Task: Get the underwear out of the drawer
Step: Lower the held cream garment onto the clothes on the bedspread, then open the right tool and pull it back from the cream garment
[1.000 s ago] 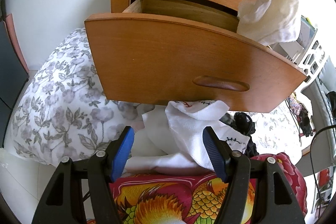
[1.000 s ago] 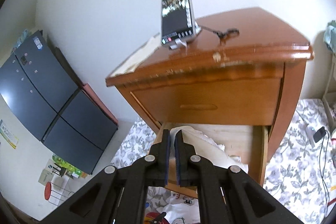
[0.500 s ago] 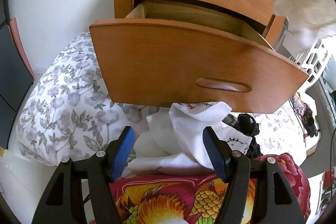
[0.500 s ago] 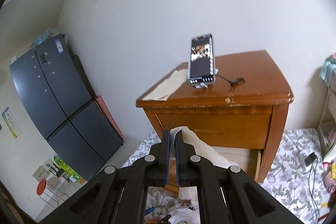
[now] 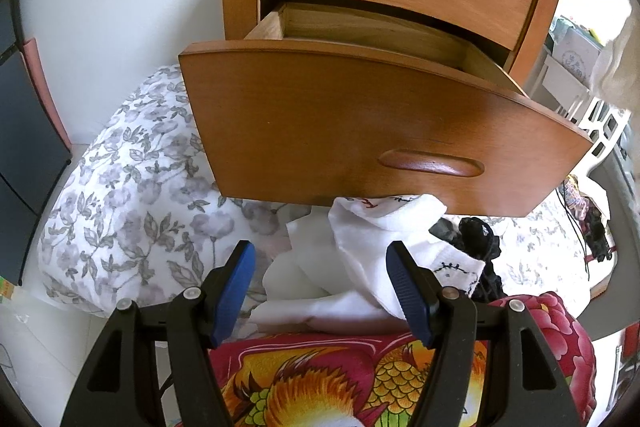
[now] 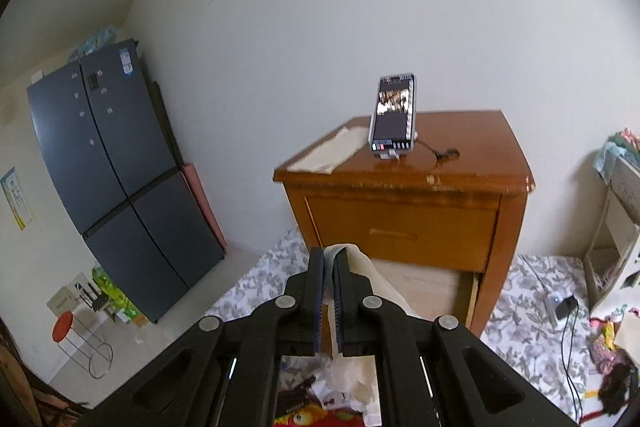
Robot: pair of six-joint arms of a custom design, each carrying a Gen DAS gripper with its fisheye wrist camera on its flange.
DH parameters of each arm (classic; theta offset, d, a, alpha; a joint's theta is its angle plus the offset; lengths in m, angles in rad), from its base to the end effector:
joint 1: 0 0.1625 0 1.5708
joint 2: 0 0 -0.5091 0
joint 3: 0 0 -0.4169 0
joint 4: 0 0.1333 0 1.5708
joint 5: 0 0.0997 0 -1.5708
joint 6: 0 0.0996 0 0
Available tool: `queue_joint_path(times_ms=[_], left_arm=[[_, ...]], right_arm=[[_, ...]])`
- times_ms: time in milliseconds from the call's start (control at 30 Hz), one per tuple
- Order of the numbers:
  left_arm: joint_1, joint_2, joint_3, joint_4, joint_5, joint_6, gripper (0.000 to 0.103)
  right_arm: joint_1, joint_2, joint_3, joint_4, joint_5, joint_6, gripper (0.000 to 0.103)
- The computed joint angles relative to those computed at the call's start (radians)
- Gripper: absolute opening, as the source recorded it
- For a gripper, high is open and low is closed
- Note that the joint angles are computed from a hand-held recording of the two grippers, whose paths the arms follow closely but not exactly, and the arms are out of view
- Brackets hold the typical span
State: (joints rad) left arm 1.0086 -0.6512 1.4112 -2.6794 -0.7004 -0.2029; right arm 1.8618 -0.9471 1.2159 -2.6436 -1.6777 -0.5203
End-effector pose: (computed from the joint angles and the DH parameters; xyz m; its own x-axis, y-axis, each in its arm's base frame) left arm -0.2613 -0.8077 0.1576 -0.7715 -0.0402 -0.6350 0.3528 0.8036 -0.4794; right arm 0.3585 -0.7693 0.4681 -0.7466 -0.5141 0.4222 -0.6572 0.4715 -0.5880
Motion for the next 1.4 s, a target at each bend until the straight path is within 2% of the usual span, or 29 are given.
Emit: queue_joint_path(times_ms=[167,267,433,500,700,900,1067,1400], left_arm=[[-0.001,-0.001,0.003,-0.004,0.004,0.000,0.069],[-0.001,-0.001,0.003,-0.004,0.004,0.000,0.069],[-0.001,-0.002,0.003,0.000,0.002,-0.004,0.069],[-0.001,-0.002,0.003,0.000,0.002,-0.004,0.069],[-0.001,-0.002,0.002,0.002,0.001,-0.005,0.069],[0.001,-0.004,0.003,0.003,-0.004,-0.009,0.069],[0.001,-0.003,0.001,0.005,-0.005,-0.011,0.069],[0.000,-0.003,0.001,0.008,0.003,-0.009,0.069]], right_arm=[[-0.011,0.012,0.005,0.064,-0.071,0.019,0.005],[-0.019,0.031,0.014,0.084,-0.138,0.023,0.005],[-0.043,0.072,0.013,0.131,-0.177,0.030,0.005],[-0.050,0.098,0.007,0.146,-0.215,0.029,0.005],[-0.081,0.190,-0.030,0.222,-0.260,0.059,0.005],[-0.121,0.263,-0.059,0.259,-0.264,0.116,0.006],[-0.149,0.285,-0.044,0.246,-0.272,0.166,0.006],[-0.185,0.286,0.076,0.077,-0.327,0.189,0.008]])
